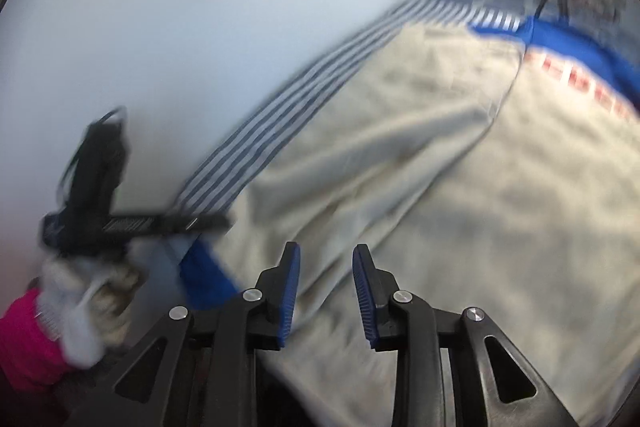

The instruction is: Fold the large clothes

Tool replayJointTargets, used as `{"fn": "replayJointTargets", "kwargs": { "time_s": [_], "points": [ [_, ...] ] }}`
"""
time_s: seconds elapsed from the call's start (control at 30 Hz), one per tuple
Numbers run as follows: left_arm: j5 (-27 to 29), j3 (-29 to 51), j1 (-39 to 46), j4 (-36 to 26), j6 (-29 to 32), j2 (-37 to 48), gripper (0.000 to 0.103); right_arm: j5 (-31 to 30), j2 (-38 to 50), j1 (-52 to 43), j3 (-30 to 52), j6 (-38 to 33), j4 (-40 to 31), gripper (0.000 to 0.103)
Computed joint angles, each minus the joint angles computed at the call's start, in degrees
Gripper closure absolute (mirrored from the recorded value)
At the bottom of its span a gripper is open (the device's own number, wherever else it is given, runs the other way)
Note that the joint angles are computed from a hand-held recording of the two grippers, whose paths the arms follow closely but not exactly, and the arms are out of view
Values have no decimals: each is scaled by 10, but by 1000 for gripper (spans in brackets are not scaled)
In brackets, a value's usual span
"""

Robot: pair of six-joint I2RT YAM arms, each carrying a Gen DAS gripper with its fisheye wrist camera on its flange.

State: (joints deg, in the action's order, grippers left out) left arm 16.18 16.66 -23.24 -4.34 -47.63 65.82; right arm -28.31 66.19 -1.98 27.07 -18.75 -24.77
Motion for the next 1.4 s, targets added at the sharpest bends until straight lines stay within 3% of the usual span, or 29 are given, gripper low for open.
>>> {"fn": "replayJointTargets", "kwargs": {
  "time_s": [0.13,0.2,0.3,0.37,0.43,0.53,0.57,0.6,0.63,0.77,1.0,1.17,1.3,1.4],
  "points": [
    [-9,-7,-2,-18,0,-18,69,42,122,60,41,72,120,74],
    [5,-16,12,-17,4,-23,69,93,194,100,66,103,186,74],
    [12,-23,18,-9,9,-18,69,146,292,115,101,116,230,74],
    [13,-21,13,-3,9,-7,69,138,350,105,123,116,236,74],
    [7,-17,4,-8,5,-6,69,144,366,111,119,117,268,75],
    [-42,-6,-27,-47,-9,-39,69,137,349,112,128,118,233,75],
    [-61,-1,-37,-58,-9,-47,65,109,328,101,122,122,223,75],
    [-69,3,-41,-59,-6,-47,53,93,313,94,117,123,216,75],
    [-73,6,-42,-54,-5,-38,46,81,301,90,112,124,212,75],
    [-40,3,-11,-5,4,33,46,74,277,98,96,117,202,75],
    [-54,12,-36,2,16,49,86,64,328,92,103,119,207,72],
    [-94,21,-81,-42,-1,-33,89,81,335,101,125,93,168,72],
    [-138,39,-133,-73,0,-79,94,48,297,77,142,98,142,72],
    [-165,58,-169,-72,1,-67,95,15,310,58,188,131,118,46]
  ]
}}
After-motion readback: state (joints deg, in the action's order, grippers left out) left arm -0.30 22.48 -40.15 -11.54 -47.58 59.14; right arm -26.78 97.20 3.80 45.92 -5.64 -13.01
